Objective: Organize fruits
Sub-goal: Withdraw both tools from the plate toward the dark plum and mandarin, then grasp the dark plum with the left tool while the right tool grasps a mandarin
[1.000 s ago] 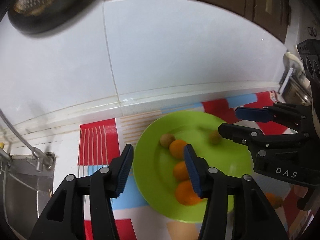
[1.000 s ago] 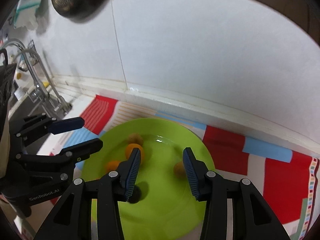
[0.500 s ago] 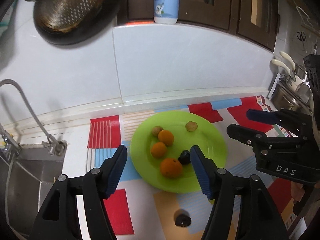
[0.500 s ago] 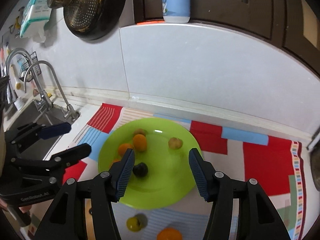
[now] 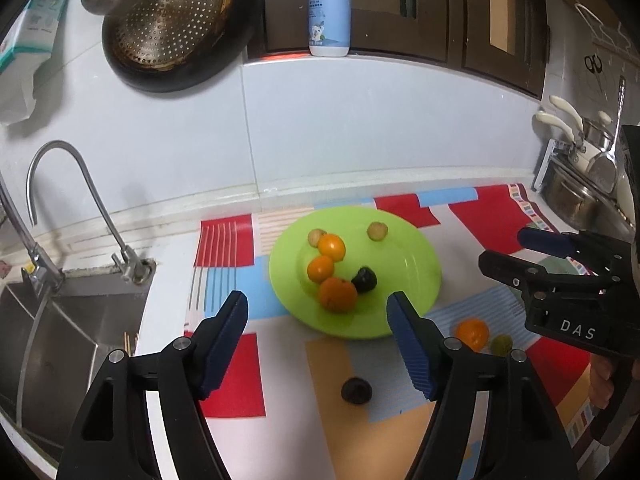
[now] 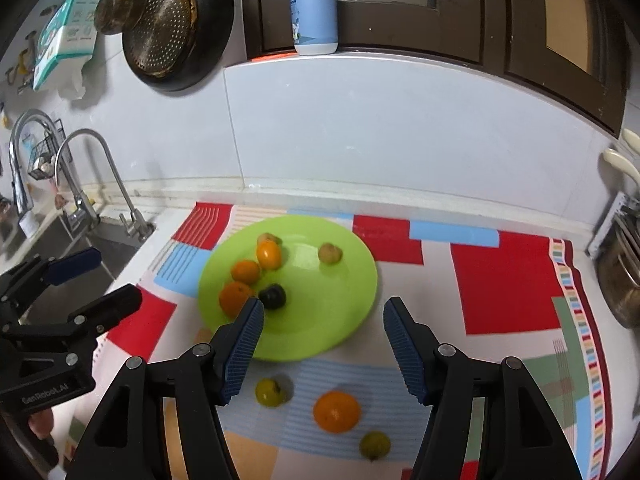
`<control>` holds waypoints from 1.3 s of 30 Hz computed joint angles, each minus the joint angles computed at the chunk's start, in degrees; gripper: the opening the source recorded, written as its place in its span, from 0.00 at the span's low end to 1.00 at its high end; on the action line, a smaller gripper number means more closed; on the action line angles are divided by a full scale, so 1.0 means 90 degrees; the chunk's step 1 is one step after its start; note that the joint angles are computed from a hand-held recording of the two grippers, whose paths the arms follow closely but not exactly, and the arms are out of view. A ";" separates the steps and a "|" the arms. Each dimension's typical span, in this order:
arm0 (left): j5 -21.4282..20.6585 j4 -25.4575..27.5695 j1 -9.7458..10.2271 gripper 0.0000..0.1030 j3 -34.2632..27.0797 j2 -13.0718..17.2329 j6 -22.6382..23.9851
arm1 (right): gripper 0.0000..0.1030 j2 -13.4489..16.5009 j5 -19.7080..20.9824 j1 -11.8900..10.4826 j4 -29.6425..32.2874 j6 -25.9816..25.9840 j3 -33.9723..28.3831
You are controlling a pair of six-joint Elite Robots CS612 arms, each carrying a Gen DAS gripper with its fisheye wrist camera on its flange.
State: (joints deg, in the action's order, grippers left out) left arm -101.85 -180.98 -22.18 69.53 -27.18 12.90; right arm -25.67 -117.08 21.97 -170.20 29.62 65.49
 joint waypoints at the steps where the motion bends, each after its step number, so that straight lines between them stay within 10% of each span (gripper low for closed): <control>1: 0.0084 -0.0083 -0.0013 0.69 0.0068 -0.0012 0.0024 | 0.61 -0.0018 -0.0010 0.0010 0.0014 0.0047 0.0046; 39: 0.0343 0.1524 -0.0137 0.70 -0.0162 0.0346 0.0579 | 0.60 0.0096 0.1016 -0.0127 0.1525 0.0018 0.0152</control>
State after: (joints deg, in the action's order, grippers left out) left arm -98.76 -167.26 -23.42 68.07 -24.07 18.11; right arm -24.81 -107.93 20.83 -156.48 29.78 66.85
